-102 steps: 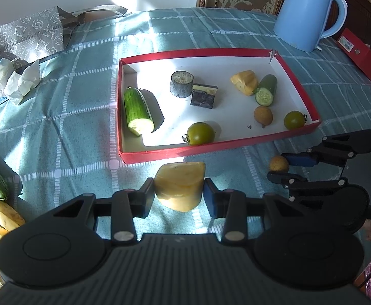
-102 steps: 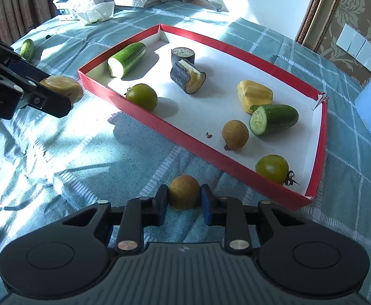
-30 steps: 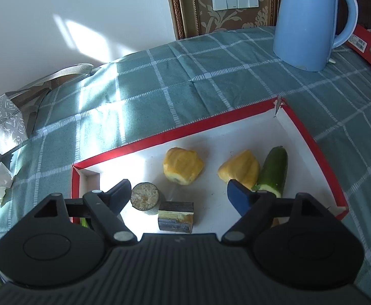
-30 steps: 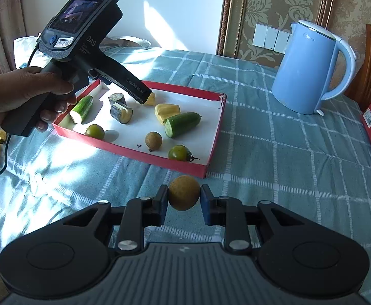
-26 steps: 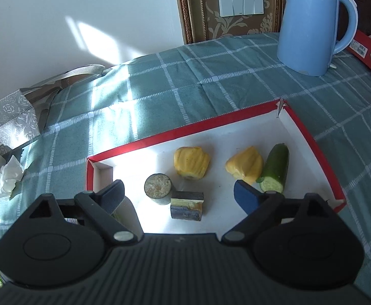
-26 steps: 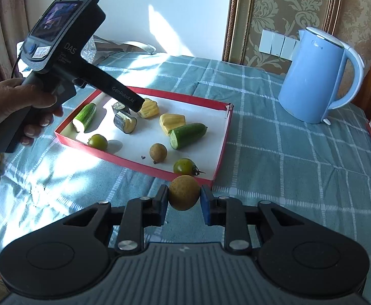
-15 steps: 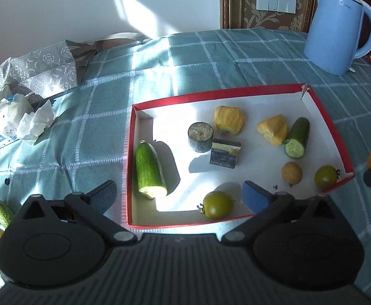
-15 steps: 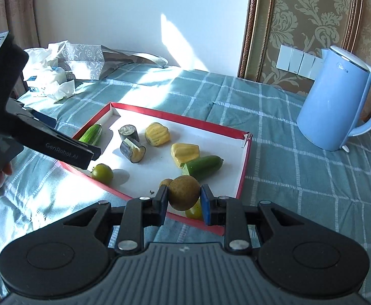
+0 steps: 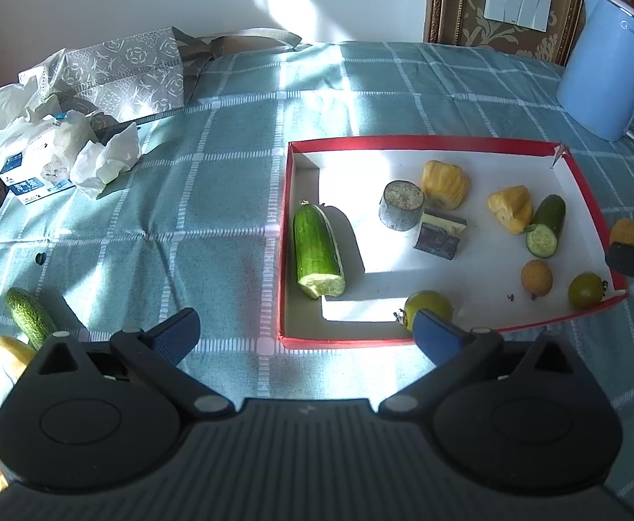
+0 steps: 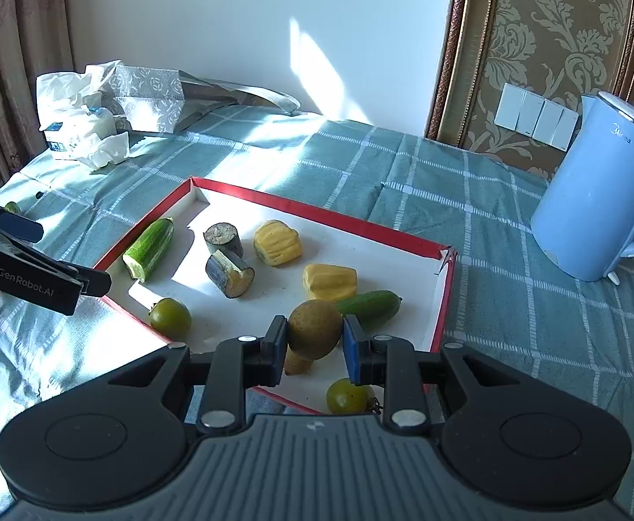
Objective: Organize fruits
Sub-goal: 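Carry the brown round fruit over the tray with the right gripper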
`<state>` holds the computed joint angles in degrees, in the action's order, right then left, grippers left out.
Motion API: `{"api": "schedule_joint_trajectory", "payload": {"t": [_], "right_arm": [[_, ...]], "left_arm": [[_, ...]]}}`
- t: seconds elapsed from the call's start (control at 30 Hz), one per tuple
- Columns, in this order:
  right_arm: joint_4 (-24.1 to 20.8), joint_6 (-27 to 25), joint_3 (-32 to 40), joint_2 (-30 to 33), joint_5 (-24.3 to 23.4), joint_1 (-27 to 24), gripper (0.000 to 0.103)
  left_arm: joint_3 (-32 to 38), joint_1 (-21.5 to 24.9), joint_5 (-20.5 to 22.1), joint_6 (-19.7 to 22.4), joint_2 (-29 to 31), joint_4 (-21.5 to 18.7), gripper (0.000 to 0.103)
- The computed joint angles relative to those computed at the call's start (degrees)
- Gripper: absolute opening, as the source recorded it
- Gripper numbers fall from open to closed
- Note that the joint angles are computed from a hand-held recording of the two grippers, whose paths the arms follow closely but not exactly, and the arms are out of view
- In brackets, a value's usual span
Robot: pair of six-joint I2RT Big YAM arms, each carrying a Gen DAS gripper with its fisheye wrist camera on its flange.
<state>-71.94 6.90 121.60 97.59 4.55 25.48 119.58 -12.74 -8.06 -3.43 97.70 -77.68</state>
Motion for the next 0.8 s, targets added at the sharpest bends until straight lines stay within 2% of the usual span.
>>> {"api": "schedule_joint_trajectory", "payload": {"t": [0.8], "right_arm": [[0.3, -1.1, 5.1, 5.0, -0.4, 1.2, 0.026]], "left_arm": [[-2.5, 1.5, -0.2, 0.1, -2.5, -1.9, 0.103]]}}
